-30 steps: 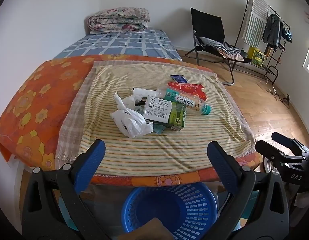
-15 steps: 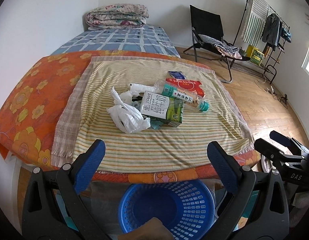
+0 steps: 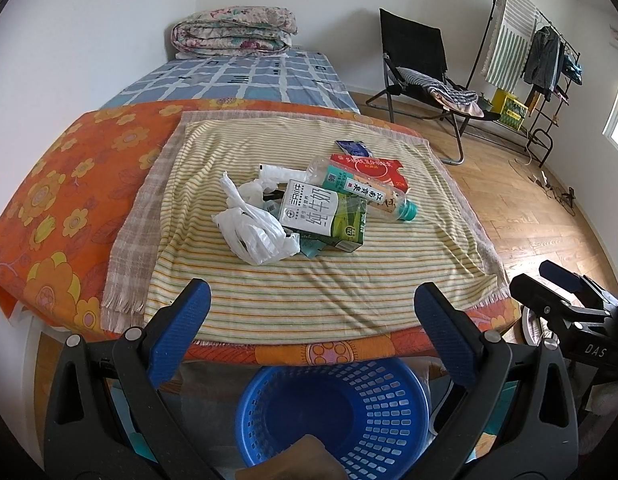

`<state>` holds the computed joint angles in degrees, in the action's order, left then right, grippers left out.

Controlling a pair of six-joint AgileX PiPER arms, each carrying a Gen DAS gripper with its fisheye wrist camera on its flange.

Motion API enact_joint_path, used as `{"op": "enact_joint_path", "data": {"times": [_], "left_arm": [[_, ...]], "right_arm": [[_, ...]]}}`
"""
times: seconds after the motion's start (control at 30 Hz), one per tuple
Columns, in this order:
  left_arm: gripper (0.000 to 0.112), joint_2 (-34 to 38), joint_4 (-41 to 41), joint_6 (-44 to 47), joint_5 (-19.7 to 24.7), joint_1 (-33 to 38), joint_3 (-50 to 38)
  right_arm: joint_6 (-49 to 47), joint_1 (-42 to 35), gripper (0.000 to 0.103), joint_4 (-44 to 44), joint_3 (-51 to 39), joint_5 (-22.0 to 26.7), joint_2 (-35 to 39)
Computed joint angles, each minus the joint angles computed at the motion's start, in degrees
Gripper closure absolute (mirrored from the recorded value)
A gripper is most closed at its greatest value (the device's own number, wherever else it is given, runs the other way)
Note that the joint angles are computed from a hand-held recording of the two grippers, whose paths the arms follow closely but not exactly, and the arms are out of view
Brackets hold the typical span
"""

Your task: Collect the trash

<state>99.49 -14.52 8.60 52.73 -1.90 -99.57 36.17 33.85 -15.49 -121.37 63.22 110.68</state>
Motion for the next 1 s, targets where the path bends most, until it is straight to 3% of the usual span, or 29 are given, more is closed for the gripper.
{"op": "enact_joint_path", "data": {"times": [1.0], "left_arm": [[0.009,0.4,-0.8,0.9,-0.2,1.0,1.0]], "right_arm": [[0.2,0.6,0.0,0.2,-1.8,0.7,1.4]]}}
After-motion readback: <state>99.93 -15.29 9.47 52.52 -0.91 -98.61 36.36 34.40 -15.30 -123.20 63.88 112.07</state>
